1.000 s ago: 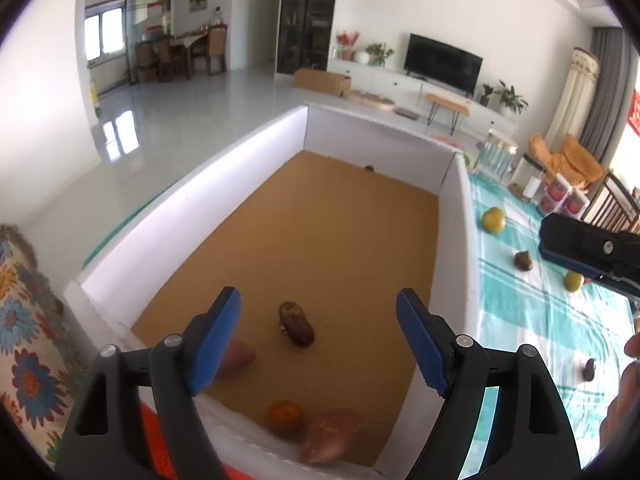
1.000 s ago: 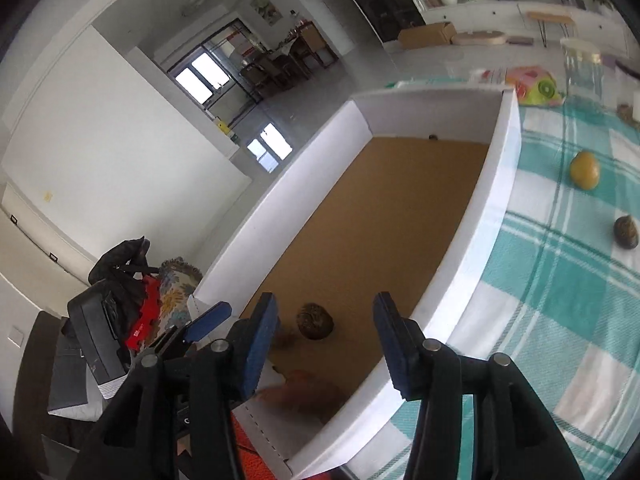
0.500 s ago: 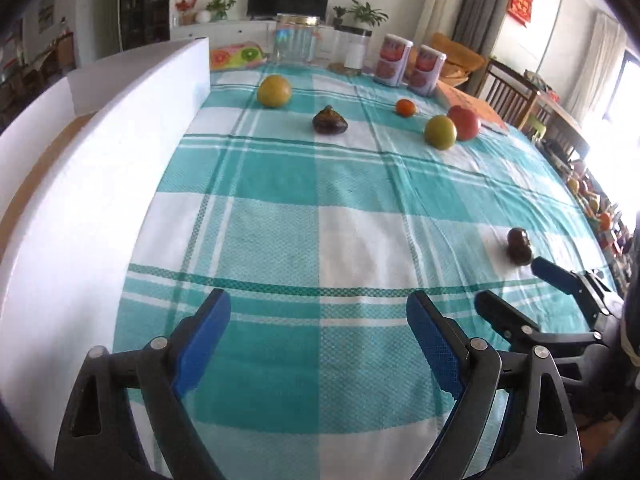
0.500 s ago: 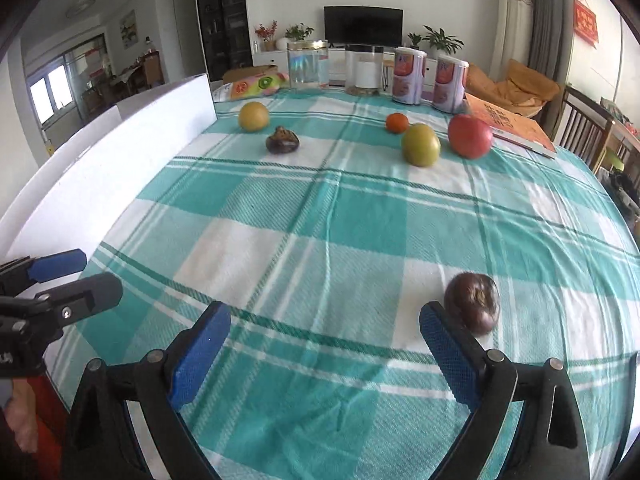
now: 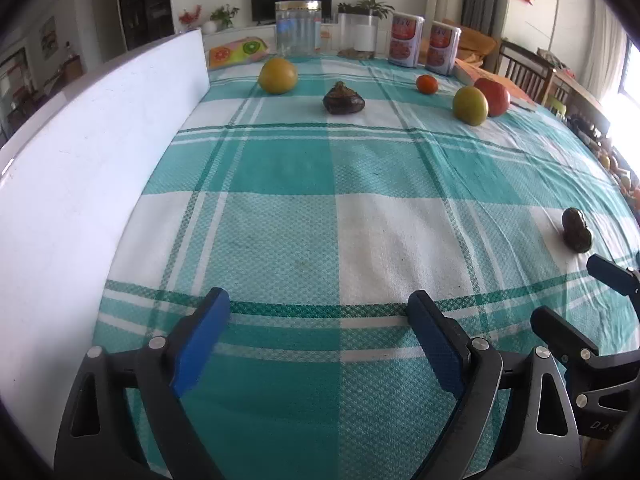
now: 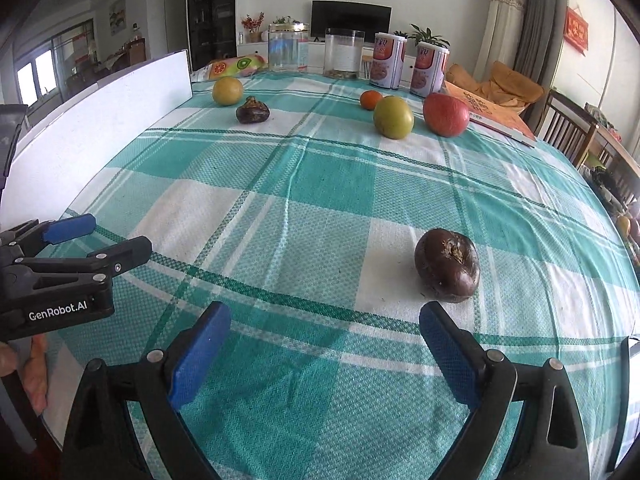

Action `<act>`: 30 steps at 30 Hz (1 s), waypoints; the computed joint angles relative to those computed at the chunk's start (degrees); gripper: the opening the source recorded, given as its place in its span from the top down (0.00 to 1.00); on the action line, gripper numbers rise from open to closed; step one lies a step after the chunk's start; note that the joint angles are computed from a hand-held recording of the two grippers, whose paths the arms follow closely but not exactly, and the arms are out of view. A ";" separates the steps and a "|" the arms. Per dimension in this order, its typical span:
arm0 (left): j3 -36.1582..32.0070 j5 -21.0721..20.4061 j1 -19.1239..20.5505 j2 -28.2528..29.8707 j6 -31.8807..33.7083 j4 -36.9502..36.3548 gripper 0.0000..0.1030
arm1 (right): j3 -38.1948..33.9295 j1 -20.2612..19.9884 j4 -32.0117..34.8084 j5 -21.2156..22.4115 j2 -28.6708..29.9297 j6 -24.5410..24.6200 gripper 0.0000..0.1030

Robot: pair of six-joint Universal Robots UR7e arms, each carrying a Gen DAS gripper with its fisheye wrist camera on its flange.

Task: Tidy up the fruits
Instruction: 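Move both tools back over the table toward the remaining fruit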

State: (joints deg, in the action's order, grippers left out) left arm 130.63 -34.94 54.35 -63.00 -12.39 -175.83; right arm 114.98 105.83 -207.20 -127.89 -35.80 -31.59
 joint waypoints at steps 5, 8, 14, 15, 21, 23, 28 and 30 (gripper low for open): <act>-0.29 0.24 -0.01 0.42 -0.01 0.21 0.10 | -1.38 1.15 -1.46 -3.14 1.96 -2.25 0.08; -0.46 0.43 -0.03 0.64 -0.07 0.42 0.10 | -1.90 1.47 -1.58 -3.95 2.57 -3.22 0.08; -0.55 0.56 -0.05 0.64 -0.13 0.69 0.09 | -1.51 1.13 -0.06 -2.97 1.76 -1.75 0.08; -0.54 0.60 -0.06 0.64 -0.13 0.70 0.09 | -1.47 1.12 -0.01 -2.88 1.71 -1.62 0.08; -0.54 0.58 -0.07 0.63 -0.14 0.70 0.08 | -1.00 1.14 -1.95 -2.17 1.85 -2.63 0.08; -0.54 0.58 -0.07 0.63 -0.14 0.70 0.08 | -0.89 1.13 -2.16 -2.03 1.81 -2.70 0.08; -0.55 0.59 -0.07 0.65 -0.12 0.66 0.08 | -0.86 1.18 -2.78 -1.86 1.89 -3.00 0.08; -0.55 0.59 -0.07 0.65 -0.12 0.66 0.08 | -0.84 1.28 -3.50 -1.91 2.04 -3.50 0.08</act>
State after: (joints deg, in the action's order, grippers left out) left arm 130.08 -34.35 54.28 -62.35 -12.51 -175.17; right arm 114.15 107.11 -210.70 -129.81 -33.75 -35.09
